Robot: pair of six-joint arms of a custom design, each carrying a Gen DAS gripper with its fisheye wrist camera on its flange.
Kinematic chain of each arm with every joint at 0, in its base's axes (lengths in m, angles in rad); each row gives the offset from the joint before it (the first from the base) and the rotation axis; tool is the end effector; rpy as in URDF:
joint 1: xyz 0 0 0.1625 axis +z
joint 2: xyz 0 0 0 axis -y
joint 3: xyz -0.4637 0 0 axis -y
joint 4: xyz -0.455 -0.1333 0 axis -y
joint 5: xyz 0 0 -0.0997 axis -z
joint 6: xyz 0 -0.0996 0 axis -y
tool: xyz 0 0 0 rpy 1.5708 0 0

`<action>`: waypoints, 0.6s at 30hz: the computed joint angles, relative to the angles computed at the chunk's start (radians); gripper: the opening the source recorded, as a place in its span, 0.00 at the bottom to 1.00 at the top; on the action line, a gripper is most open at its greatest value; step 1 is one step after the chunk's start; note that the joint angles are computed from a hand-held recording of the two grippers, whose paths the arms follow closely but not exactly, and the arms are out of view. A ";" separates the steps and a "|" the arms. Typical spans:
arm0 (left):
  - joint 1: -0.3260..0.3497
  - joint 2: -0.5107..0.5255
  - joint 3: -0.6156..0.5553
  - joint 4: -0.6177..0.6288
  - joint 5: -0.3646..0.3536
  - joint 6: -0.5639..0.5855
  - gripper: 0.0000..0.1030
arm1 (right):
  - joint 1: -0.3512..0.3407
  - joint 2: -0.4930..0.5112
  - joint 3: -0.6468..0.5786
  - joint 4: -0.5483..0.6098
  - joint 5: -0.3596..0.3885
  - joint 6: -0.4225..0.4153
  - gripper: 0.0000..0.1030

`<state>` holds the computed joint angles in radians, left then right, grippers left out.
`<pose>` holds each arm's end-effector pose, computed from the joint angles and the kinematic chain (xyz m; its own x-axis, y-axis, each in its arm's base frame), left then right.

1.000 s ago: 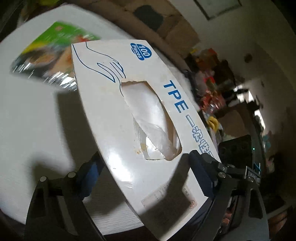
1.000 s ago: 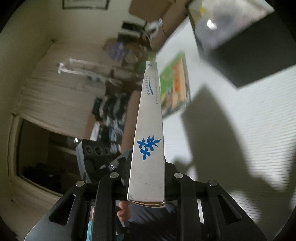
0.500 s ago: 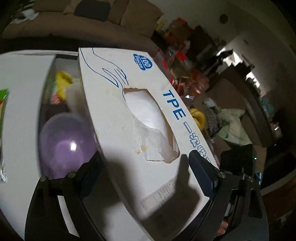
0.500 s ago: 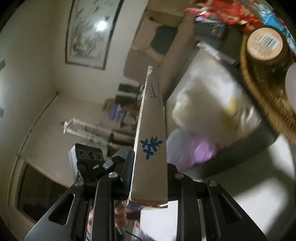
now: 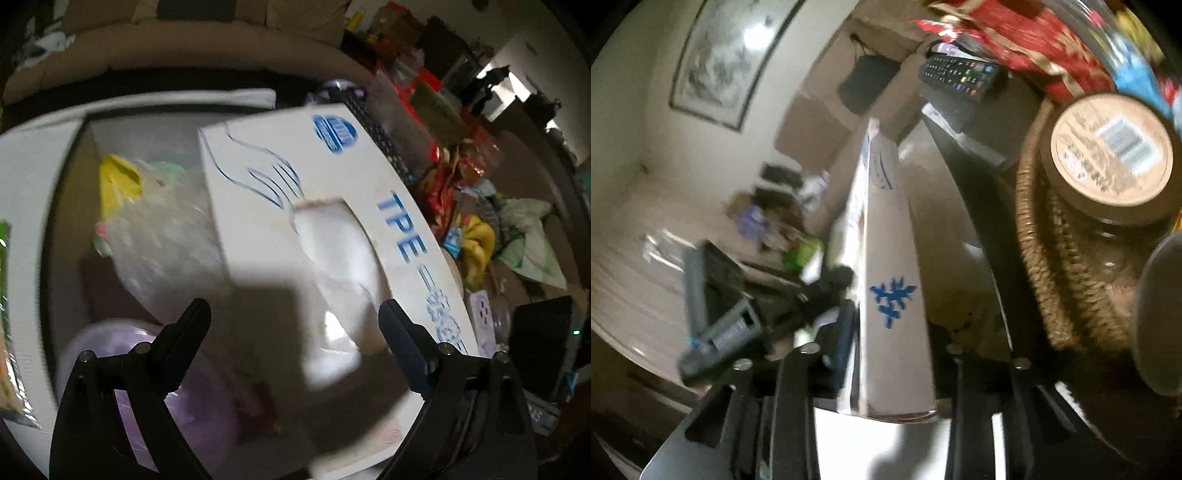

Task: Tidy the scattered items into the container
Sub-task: 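Carry the glove box over the black box with the right tool, then lower the glove box into the black box and open the right tool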

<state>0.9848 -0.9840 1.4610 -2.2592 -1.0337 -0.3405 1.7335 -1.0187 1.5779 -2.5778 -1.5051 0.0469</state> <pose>-0.2759 -0.7488 0.2770 -0.9113 0.0915 -0.4015 0.2508 0.8967 -0.3649 0.2614 -0.7291 0.2695 -0.9858 -0.1478 -0.0794 -0.0999 0.8974 -0.4297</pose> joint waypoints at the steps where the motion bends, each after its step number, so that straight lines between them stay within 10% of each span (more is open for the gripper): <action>1: -0.008 -0.010 0.005 0.003 0.026 0.007 0.89 | 0.017 -0.004 -0.011 0.033 -0.063 -0.020 0.75; 5: -0.039 -0.040 0.037 -0.006 0.097 0.065 0.90 | 0.081 -0.047 0.005 0.051 -0.263 -0.178 0.80; 11: -0.066 -0.060 0.068 -0.015 0.024 0.100 0.93 | 0.099 -0.075 0.011 0.017 -0.204 -0.316 0.79; 18: -0.035 0.043 -0.049 0.147 0.146 -0.004 0.92 | 0.069 0.074 -0.117 0.149 -0.252 -0.354 0.52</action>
<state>0.9496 -0.9409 1.4118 -2.1117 -0.8882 -0.3441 1.8027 -0.9452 1.4610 -2.4291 -1.7573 -0.3069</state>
